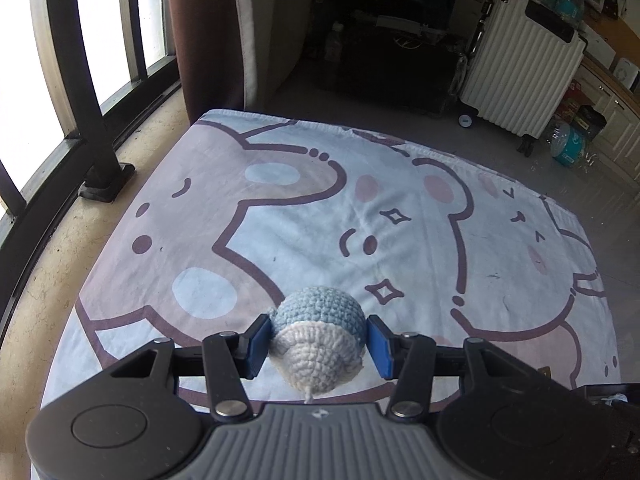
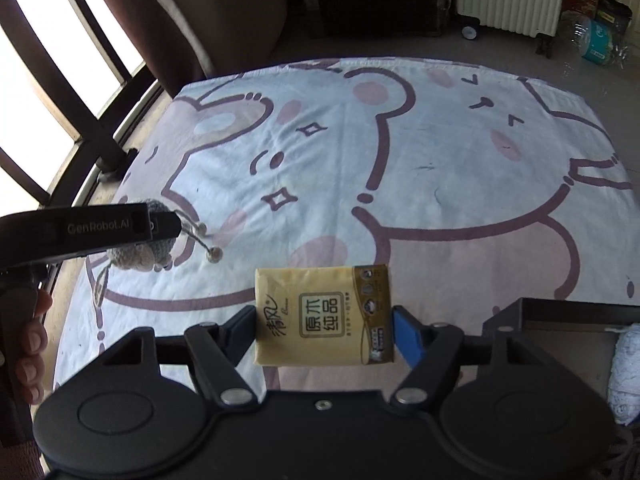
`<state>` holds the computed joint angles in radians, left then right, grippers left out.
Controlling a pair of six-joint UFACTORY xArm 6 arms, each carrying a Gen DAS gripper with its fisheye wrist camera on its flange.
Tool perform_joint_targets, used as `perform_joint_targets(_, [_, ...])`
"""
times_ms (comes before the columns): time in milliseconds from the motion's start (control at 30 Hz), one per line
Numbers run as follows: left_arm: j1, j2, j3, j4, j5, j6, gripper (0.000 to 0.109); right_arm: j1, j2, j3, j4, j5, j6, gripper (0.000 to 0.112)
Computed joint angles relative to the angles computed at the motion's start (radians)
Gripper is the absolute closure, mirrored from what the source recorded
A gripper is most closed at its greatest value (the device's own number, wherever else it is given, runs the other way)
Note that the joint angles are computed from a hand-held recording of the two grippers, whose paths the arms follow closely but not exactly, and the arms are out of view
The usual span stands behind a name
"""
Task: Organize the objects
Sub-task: 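Lift the grey mouse with the left gripper while the right gripper lifts the tissue pack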
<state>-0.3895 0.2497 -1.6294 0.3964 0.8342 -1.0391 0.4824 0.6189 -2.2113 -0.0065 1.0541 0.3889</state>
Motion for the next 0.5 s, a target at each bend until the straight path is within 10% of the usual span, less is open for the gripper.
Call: perform_joint_targets(500, [-0.065, 0.039, -0.118, -0.008, -0.090, 0.041, 0.057, -0.073, -0.239, 0.287, -0.111, -0.170, 0.133, 0.040])
